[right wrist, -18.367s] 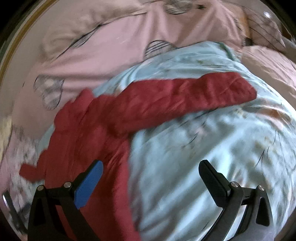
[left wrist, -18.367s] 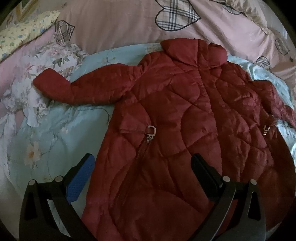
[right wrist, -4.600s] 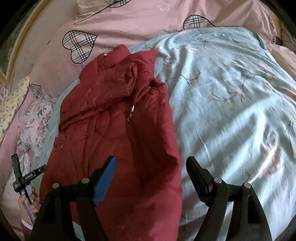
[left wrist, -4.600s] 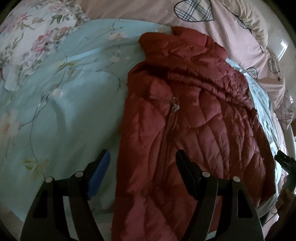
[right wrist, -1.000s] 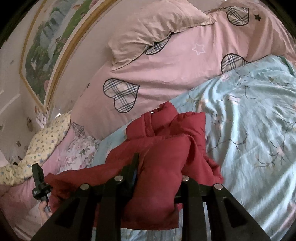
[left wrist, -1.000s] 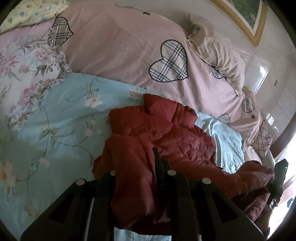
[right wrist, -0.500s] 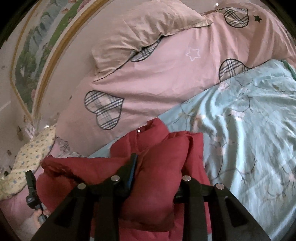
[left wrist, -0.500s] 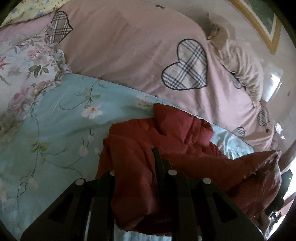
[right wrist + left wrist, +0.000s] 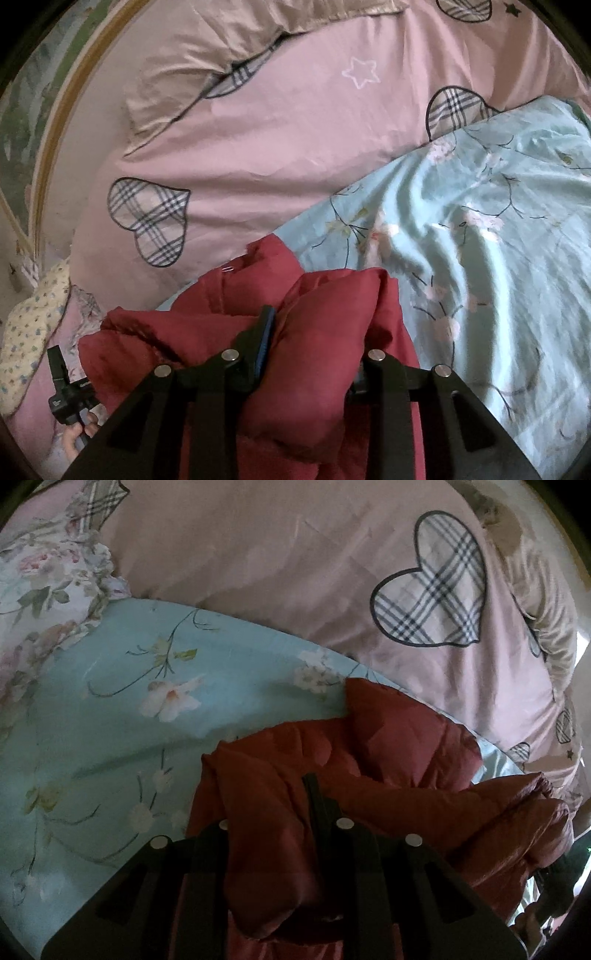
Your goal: Fold large clothes
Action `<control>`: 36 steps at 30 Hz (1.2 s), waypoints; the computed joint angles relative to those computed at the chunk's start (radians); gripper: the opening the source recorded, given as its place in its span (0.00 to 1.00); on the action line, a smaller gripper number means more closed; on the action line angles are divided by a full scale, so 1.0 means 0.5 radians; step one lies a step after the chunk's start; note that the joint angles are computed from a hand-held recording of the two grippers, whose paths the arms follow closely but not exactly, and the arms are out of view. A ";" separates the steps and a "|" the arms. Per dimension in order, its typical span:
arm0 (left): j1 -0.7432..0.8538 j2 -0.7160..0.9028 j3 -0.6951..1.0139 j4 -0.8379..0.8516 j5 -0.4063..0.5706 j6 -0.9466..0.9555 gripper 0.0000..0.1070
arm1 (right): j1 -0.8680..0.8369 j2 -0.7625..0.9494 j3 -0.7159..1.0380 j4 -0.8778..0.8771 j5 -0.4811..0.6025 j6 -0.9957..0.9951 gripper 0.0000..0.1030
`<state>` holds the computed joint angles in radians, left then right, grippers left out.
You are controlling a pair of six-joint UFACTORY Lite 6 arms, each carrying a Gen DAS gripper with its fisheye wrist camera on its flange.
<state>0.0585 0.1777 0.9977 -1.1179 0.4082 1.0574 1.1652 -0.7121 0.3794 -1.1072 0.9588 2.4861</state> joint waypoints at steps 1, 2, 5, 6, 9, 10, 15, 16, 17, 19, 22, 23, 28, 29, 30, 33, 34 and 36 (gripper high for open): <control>-0.024 0.050 0.051 0.007 -0.026 -0.018 0.17 | -0.120 0.012 -0.015 -0.024 -0.102 -0.029 0.30; -0.049 0.096 0.109 0.033 -0.051 -0.057 0.18 | -0.207 0.031 -0.023 -0.047 -0.178 -0.043 0.30; -0.105 0.236 0.268 0.099 -0.114 -0.148 0.18 | -0.505 0.127 -0.029 -0.150 -0.442 -0.058 0.30; -0.123 0.294 0.326 0.132 -0.133 -0.189 0.18 | -0.562 0.164 -0.025 -0.184 -0.492 -0.044 0.30; -0.158 0.458 0.471 0.169 -0.180 -0.261 0.18 | -0.732 0.270 -0.018 -0.301 -0.635 0.025 0.30; -0.171 0.503 0.510 0.197 -0.195 -0.294 0.19 | -0.782 0.296 -0.019 -0.336 -0.677 0.045 0.30; -0.214 0.666 0.624 0.186 -0.267 -0.313 0.19 | -0.969 0.504 0.009 -0.543 -0.851 0.196 0.30; -0.216 0.691 0.641 0.157 -0.275 -0.285 0.20 | -0.991 0.547 0.020 -0.580 -0.869 0.230 0.30; -0.223 0.716 0.654 0.143 -0.289 -0.272 0.20 | -1.019 0.606 0.035 -0.623 -0.893 0.269 0.30; -0.233 0.749 0.680 0.178 -0.292 -0.306 0.20 | -1.071 0.684 0.058 -0.691 -0.932 0.313 0.30; -0.213 0.722 0.666 0.128 -0.234 -0.228 0.23 | -1.152 0.780 0.073 -0.812 -1.006 0.421 0.30; -0.195 0.678 0.634 0.105 -0.204 -0.185 0.25 | -1.174 0.805 0.078 -0.850 -1.023 0.450 0.30; -0.106 0.365 0.352 -0.135 -0.141 0.130 0.42 | -1.173 0.864 0.095 -0.952 -1.002 0.520 0.30; -0.069 0.239 0.225 -0.264 -0.109 0.279 0.43 | -1.177 0.868 0.086 -0.993 -1.002 0.566 0.30; -0.045 0.157 0.146 -0.320 -0.078 0.344 0.43 | -1.179 0.872 0.082 -1.011 -1.001 0.590 0.30; 0.025 -0.137 -0.143 -0.470 0.036 0.545 0.43 | -1.167 0.909 0.111 -0.983 -0.977 0.561 0.31; 0.034 -0.251 -0.249 -0.505 0.067 0.608 0.43 | -1.162 0.929 0.131 -0.961 -0.969 0.538 0.31; 0.002 -0.399 -0.383 -0.516 0.101 0.655 0.43 | -1.158 0.963 0.164 -0.925 -0.959 0.493 0.31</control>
